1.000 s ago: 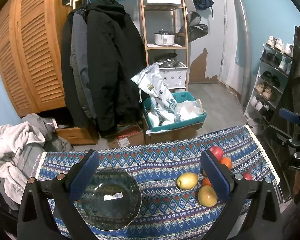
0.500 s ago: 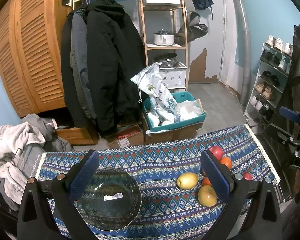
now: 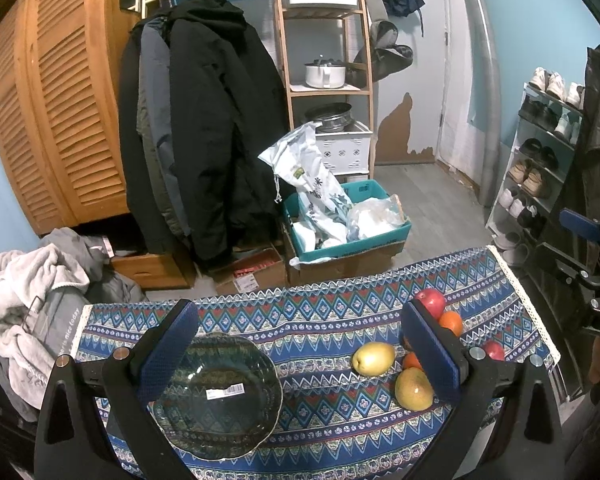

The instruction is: Organize fruits

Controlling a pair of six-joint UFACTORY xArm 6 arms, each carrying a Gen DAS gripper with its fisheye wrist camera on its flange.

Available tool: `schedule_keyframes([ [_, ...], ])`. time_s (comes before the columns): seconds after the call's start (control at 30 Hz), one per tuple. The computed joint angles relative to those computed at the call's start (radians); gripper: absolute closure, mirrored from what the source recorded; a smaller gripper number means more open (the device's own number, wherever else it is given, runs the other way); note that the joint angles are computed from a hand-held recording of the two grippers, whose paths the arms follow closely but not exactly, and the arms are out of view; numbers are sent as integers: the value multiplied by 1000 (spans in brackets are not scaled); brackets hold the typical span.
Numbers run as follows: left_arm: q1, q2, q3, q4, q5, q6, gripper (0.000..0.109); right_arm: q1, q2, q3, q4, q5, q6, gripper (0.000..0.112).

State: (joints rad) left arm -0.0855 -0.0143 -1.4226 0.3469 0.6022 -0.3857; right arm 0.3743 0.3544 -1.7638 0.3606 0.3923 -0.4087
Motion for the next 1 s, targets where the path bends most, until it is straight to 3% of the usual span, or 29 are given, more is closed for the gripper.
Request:
schedule_keyframes([
  [1.0, -3, -2, 5, -5, 9, 0, 6, 0, 0, 1, 1, -3, -1, 21],
])
